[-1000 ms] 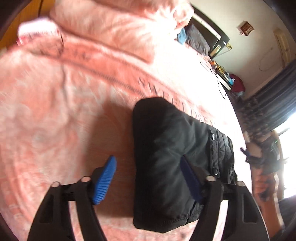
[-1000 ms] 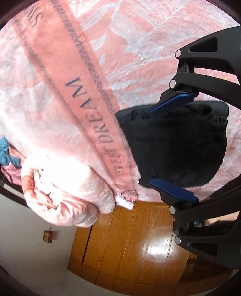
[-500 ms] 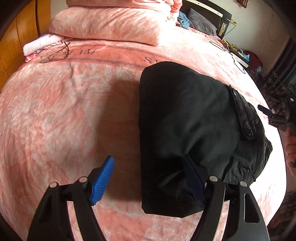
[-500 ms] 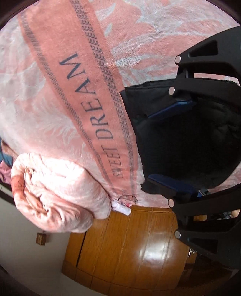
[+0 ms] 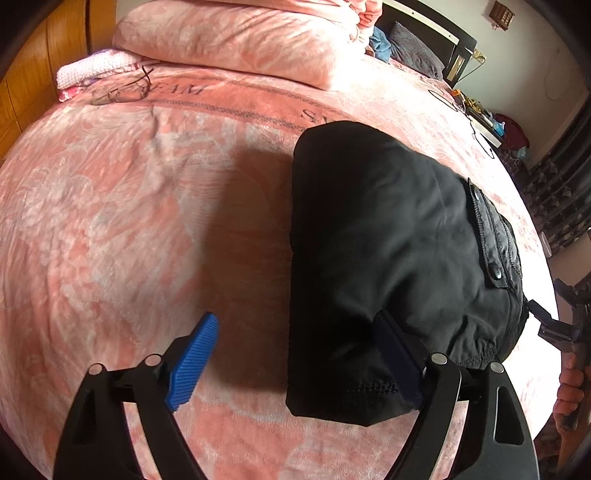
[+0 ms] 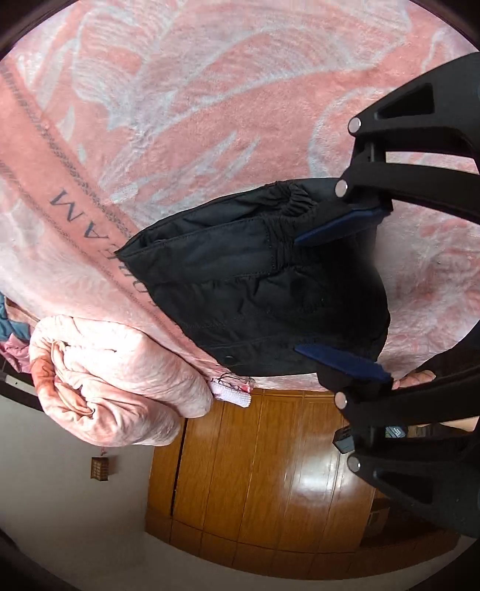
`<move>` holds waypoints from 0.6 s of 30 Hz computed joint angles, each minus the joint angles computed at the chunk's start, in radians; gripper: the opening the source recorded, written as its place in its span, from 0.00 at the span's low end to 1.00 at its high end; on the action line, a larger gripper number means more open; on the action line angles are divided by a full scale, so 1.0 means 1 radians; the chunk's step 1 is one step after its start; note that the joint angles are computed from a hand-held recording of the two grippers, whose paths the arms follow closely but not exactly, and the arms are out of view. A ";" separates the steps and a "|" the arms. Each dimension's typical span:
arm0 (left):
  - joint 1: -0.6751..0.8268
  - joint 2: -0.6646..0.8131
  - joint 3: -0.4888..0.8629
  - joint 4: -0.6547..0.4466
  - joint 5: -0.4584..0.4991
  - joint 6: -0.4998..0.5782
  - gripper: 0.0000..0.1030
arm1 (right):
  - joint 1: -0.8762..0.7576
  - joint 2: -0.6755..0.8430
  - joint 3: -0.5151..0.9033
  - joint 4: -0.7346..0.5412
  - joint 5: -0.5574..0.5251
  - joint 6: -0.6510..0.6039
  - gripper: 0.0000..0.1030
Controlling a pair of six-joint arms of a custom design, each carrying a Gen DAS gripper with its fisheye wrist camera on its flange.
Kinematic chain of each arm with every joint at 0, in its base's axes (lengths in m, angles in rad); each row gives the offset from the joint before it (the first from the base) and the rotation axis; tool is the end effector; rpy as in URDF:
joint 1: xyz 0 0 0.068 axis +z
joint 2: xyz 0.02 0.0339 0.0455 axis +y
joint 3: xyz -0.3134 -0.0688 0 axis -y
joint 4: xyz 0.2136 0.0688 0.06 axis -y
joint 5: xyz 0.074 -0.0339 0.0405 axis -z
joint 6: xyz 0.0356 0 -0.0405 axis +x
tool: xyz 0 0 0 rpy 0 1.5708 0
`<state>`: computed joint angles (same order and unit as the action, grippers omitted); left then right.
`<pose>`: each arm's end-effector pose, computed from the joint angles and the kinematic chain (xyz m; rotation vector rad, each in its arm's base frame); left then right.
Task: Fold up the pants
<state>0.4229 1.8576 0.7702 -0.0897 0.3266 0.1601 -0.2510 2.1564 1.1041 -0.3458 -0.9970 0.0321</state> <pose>0.2804 0.1137 0.1534 -0.2620 2.6498 -0.2675 0.3631 -0.0622 0.1270 0.2404 2.5377 1.3537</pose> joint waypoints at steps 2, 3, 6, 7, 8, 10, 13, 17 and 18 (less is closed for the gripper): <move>0.001 -0.052 -0.042 0.016 -0.031 0.011 0.89 | -0.023 -0.066 -0.043 -0.033 0.007 -0.033 0.72; 0.007 -0.091 -0.069 0.020 -0.036 0.022 0.92 | -0.034 -0.111 -0.069 -0.051 0.018 -0.053 0.73; 0.020 -0.258 -0.154 0.015 -0.064 0.066 0.96 | -0.053 -0.285 -0.162 -0.064 0.078 -0.089 0.90; 0.018 -0.314 -0.177 0.007 -0.087 0.063 0.96 | -0.058 -0.354 -0.192 -0.078 0.106 -0.104 0.92; 0.020 -0.379 -0.195 -0.016 -0.104 0.068 0.96 | -0.064 -0.417 -0.219 -0.097 0.126 -0.125 0.92; 0.038 -0.500 -0.209 -0.105 -0.104 0.094 0.96 | -0.086 -0.553 -0.273 -0.147 0.161 -0.154 0.93; 0.101 -0.677 -0.211 -0.253 -0.073 0.143 0.96 | -0.142 -0.704 -0.317 -0.280 0.186 -0.220 0.96; 0.264 -0.839 -0.164 -0.493 0.044 0.258 0.96 | -0.278 -0.817 -0.344 -0.495 0.186 -0.344 0.97; 0.338 -0.872 -0.140 -0.571 0.096 0.312 0.96 | -0.329 -0.834 -0.347 -0.562 0.181 -0.390 0.97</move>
